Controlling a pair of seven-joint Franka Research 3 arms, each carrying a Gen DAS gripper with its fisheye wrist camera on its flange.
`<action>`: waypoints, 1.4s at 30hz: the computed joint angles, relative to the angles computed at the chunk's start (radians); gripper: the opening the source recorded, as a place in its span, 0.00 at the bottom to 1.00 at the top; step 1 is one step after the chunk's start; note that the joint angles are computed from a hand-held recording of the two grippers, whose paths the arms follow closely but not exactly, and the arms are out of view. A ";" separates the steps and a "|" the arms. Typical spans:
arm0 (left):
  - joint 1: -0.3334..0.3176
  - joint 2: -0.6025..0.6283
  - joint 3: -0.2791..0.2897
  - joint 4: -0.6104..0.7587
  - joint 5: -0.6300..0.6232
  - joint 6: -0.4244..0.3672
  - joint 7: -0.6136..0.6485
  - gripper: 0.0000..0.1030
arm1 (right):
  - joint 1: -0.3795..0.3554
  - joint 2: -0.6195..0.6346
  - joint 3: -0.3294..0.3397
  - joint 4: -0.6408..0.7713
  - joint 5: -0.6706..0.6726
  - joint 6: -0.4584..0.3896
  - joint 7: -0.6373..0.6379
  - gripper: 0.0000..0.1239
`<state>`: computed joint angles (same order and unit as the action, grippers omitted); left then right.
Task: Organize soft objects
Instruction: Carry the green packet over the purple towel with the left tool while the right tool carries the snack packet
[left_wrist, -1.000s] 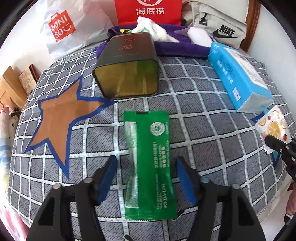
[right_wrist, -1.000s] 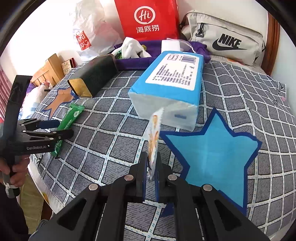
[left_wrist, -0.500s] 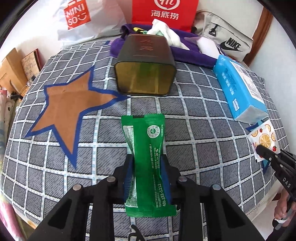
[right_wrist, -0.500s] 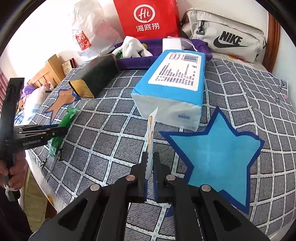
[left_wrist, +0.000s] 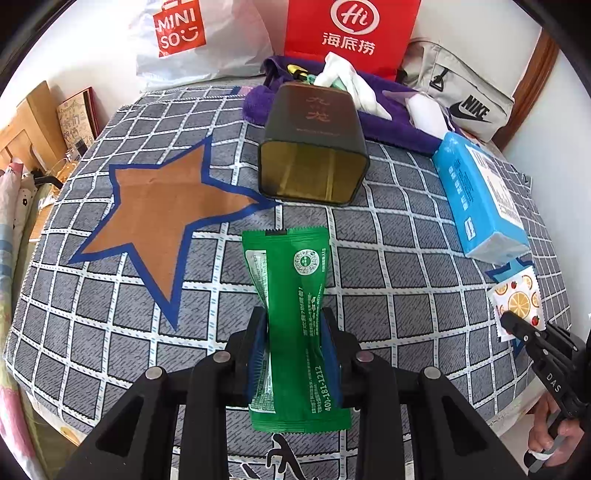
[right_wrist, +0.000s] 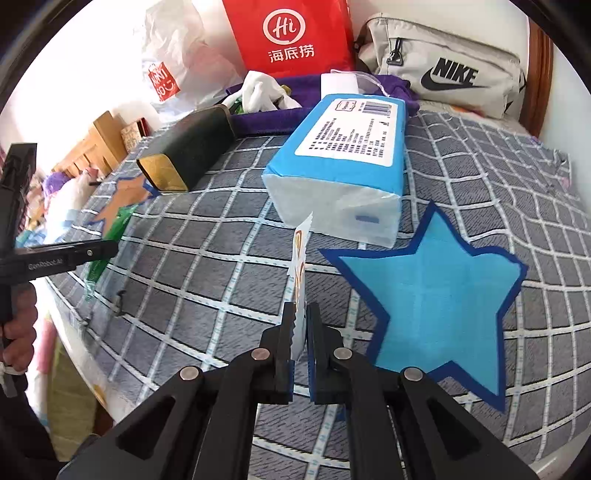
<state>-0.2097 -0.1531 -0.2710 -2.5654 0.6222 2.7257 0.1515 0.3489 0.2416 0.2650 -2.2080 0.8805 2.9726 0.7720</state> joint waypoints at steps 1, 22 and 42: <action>0.000 -0.006 0.001 -0.001 -0.002 -0.001 0.001 0.27 | -0.009 -0.003 0.007 0.004 0.017 -0.014 -0.011 0.05; 0.060 0.011 0.031 0.177 0.021 -0.069 0.128 0.27 | 0.027 0.008 -0.059 0.210 -0.070 -0.036 0.016 0.04; 0.074 0.284 0.120 0.506 -0.034 -0.103 0.303 0.27 | 0.060 0.398 -0.184 0.796 -0.564 -0.215 0.446 0.05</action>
<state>-0.1356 0.1306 -0.1508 -2.0591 0.5882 2.6227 0.4541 0.4091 0.6391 0.0812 -1.4118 0.3168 2.7575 1.2180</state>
